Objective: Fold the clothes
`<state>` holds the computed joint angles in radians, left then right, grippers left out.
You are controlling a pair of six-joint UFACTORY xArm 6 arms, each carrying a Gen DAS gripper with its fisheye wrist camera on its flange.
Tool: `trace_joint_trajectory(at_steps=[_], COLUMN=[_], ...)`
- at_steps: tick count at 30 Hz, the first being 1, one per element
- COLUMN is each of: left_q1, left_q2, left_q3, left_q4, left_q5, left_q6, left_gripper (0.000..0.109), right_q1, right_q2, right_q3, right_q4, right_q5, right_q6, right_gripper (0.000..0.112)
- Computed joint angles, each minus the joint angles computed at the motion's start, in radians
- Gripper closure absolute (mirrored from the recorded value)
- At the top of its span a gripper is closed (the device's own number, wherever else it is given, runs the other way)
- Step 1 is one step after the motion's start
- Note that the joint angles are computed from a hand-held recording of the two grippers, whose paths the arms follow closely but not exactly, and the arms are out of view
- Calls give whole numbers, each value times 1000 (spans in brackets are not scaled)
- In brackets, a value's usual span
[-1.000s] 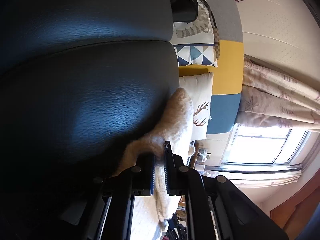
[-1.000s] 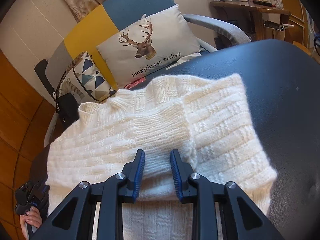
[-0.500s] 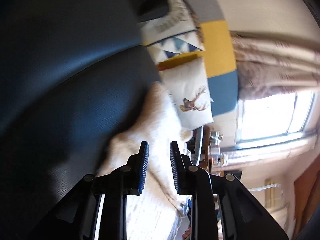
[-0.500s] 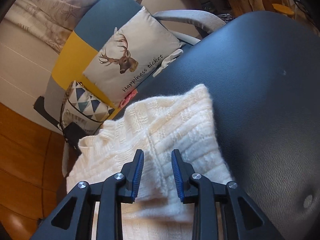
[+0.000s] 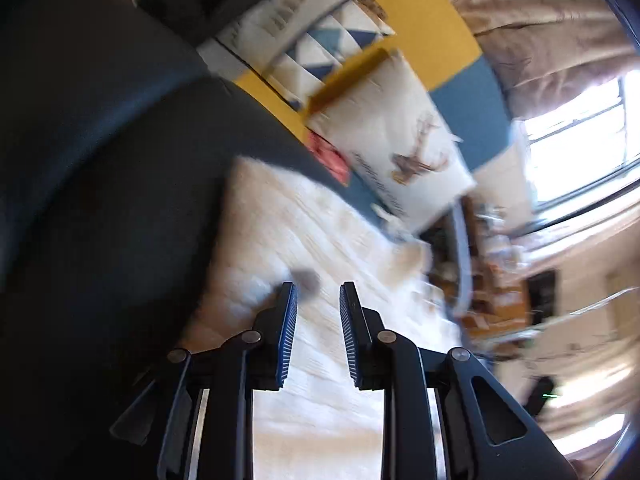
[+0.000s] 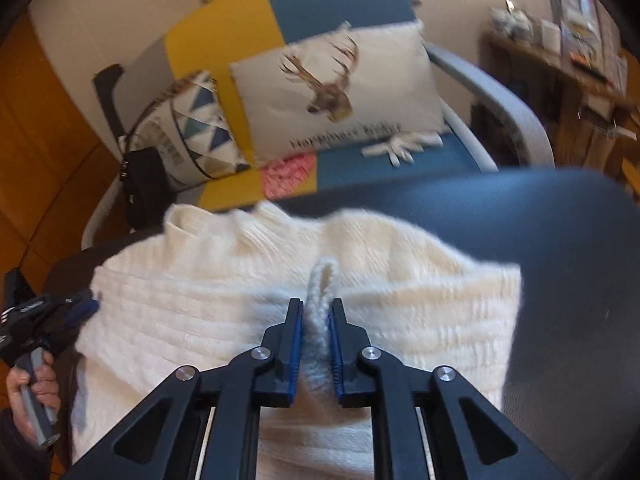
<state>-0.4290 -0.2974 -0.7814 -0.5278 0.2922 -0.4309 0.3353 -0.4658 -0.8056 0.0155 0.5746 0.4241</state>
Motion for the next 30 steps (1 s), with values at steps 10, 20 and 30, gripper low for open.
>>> trace_joint_trajectory(at_steps=[10,20,30], left_q1=[48,23,-22], left_q2=[-51,80,-119], left_q3=[-5,-124,41], left_q4=[368,391,112], left_q5=[76,131,27], left_q6=[-202,-162,122], left_gripper=[94,92,92], right_q1=[-30,1,89], right_q2=[22,108,47], right_q3=[-17,-122,-78], right_q4=[-181,35,-80], right_q5=[109,107,86], right_q6=[165,-59,-30], right_gripper=[90,90,89])
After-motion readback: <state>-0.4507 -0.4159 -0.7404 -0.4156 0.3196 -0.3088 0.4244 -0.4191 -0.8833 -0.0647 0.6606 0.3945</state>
